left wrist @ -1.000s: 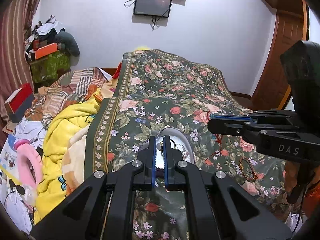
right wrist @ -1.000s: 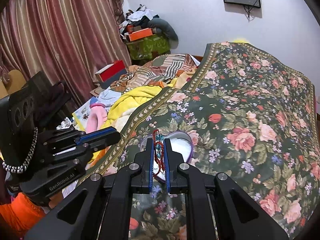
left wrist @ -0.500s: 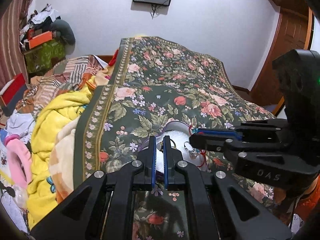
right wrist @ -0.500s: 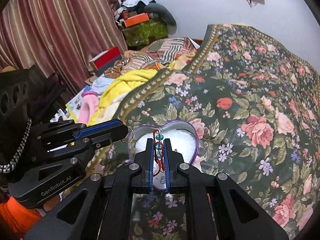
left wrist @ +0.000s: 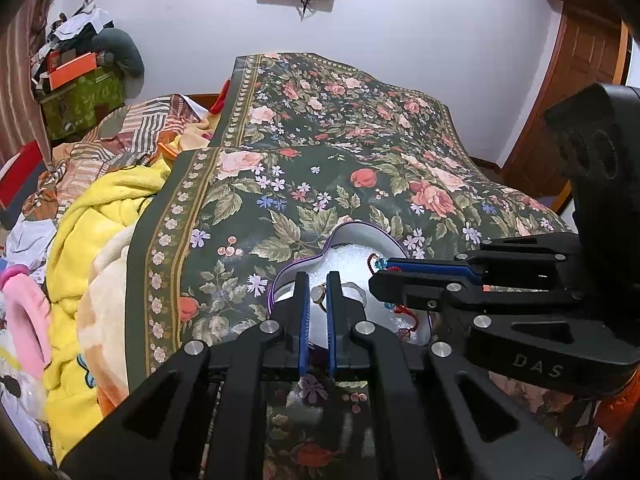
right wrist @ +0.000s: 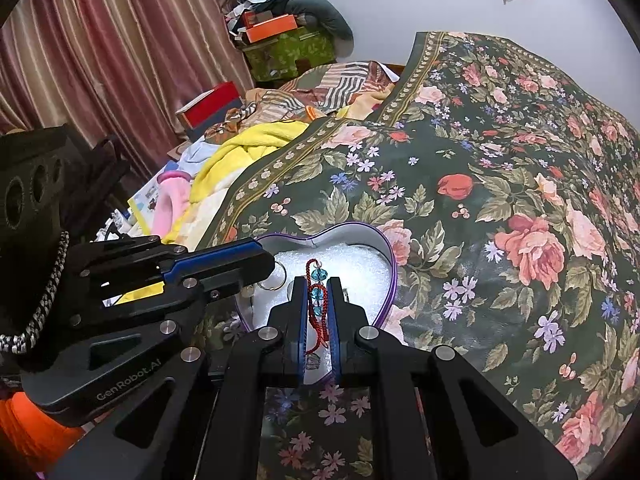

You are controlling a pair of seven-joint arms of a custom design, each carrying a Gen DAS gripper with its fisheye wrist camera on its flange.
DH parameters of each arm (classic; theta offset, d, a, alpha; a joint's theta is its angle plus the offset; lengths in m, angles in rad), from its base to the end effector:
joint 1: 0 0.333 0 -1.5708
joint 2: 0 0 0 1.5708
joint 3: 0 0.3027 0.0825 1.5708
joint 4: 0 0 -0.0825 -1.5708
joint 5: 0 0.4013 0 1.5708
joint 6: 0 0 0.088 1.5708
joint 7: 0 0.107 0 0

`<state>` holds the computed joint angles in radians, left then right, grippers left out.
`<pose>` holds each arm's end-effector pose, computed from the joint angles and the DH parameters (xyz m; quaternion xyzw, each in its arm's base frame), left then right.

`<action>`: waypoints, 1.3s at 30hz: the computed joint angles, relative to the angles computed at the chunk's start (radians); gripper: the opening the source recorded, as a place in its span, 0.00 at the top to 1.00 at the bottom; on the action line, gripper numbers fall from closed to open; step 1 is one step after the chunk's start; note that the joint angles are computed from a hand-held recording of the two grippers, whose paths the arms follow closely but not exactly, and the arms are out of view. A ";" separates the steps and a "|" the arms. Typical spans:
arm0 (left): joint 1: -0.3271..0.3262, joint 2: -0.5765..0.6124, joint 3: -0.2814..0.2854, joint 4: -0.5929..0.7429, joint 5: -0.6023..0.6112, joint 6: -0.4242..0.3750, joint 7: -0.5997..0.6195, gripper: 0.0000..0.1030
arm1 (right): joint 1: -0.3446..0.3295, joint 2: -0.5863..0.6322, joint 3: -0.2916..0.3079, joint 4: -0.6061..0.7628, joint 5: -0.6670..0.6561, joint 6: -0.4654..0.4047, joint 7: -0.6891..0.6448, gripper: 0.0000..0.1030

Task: Organize jewelry
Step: 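Lower the bracelet into the tin and open the right tool, then move the left tool to the red braided bracelet and close on it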

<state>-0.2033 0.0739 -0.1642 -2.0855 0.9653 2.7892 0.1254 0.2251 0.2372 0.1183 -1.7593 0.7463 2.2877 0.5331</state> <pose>0.5538 -0.2520 0.4246 -0.7299 0.5575 -0.3090 0.2469 0.6258 0.2346 0.4470 -0.8935 0.2862 0.0145 0.3459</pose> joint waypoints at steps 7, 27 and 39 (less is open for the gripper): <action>0.000 -0.003 -0.003 0.001 -0.029 -0.016 0.011 0.92 | 0.000 -0.005 -0.004 -0.001 -0.025 -0.029 0.006 0.88; -0.022 -0.075 -0.052 0.007 0.013 -0.104 -0.011 0.88 | -0.012 -0.171 -0.044 -0.144 0.073 0.094 -0.118 0.83; -0.091 -0.027 -0.089 0.117 0.018 -0.162 0.049 0.73 | -0.064 -0.269 -0.119 -0.221 0.121 0.121 -0.162 0.82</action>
